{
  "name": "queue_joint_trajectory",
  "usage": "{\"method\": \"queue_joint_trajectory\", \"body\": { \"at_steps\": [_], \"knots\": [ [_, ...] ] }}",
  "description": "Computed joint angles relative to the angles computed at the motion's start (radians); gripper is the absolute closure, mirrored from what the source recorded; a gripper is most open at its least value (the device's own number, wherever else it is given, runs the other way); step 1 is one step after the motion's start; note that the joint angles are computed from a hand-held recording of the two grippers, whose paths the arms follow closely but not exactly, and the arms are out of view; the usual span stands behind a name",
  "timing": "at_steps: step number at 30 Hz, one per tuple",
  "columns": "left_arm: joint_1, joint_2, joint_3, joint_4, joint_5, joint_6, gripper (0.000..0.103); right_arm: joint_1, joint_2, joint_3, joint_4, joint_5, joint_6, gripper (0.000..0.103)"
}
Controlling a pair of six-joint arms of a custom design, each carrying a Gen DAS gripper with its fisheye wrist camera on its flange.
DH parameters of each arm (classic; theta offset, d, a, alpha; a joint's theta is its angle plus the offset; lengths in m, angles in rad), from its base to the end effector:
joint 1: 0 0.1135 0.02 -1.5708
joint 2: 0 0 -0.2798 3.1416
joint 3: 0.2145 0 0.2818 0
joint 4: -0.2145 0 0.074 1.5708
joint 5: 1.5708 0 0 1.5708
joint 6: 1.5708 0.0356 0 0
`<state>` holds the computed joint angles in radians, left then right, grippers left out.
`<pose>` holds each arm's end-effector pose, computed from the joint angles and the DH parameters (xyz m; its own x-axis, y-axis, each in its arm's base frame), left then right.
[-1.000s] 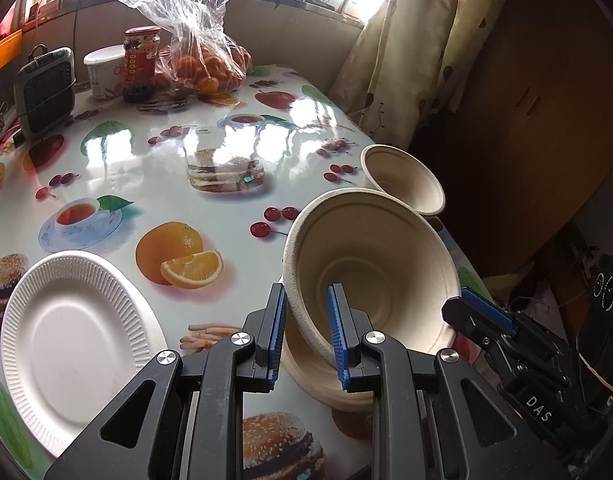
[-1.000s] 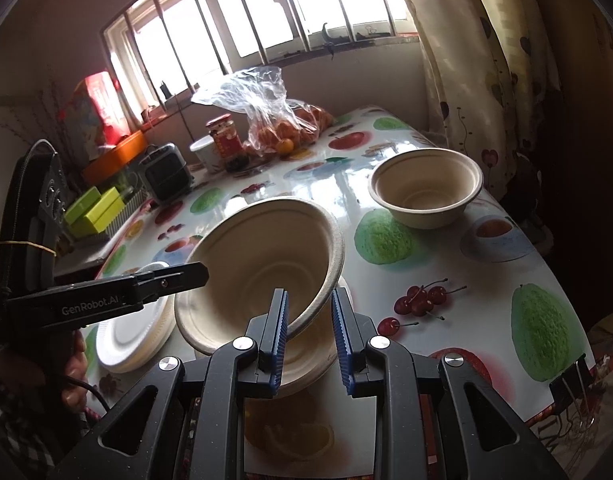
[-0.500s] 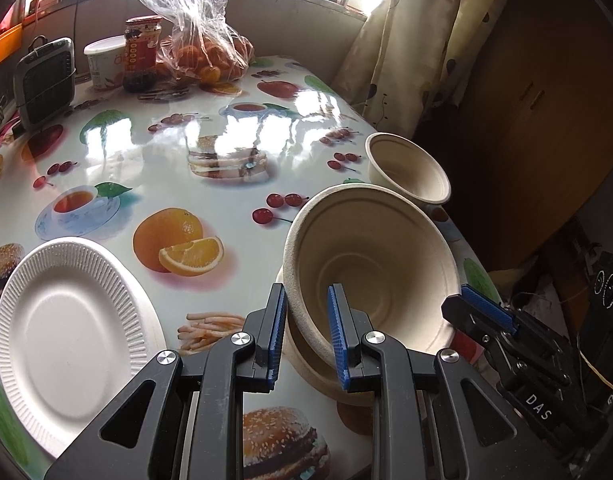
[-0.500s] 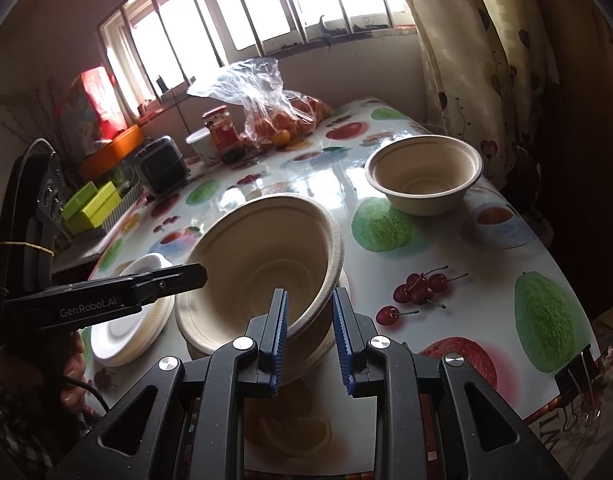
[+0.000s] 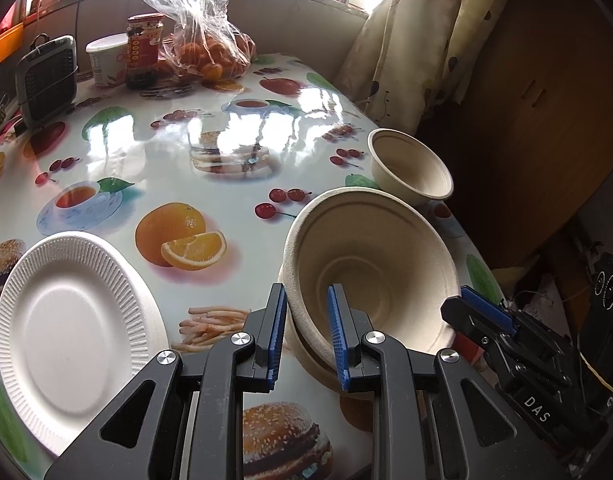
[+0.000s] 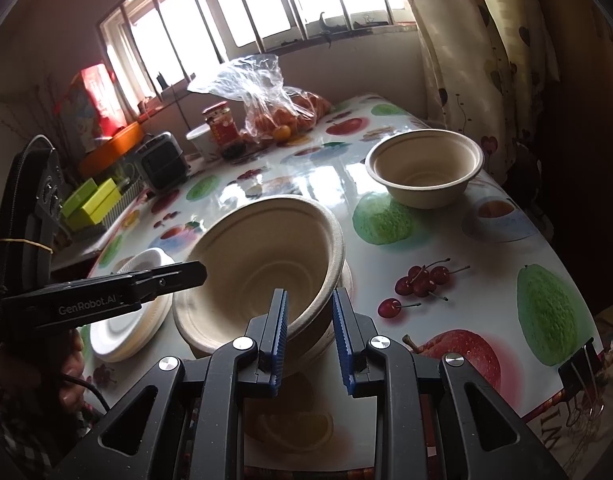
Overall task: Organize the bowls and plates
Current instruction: 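Lower the held tan bowl into the other tan bowl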
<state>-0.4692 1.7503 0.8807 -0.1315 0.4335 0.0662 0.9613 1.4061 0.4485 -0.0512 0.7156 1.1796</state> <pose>0.3061 -0.1719 0.1276 -0.7089 0.4267 -0.5616 0.6608 0.6802 -0.3173 0.1539 0.1796 0.1135 -0.5717 0.3998 -0.7164 0.2882 0.9154 0.2809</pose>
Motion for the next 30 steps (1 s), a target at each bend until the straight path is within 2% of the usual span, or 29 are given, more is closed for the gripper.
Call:
{"method": "queue_joint_trajectory", "body": {
  "at_steps": [30],
  "knots": [
    [-0.014, -0.007, -0.017, -0.007, -0.034, -0.009, 0.081, 0.002, 0.031, -0.004, 0.022, -0.022, 0.020, 0.080]
  ]
}}
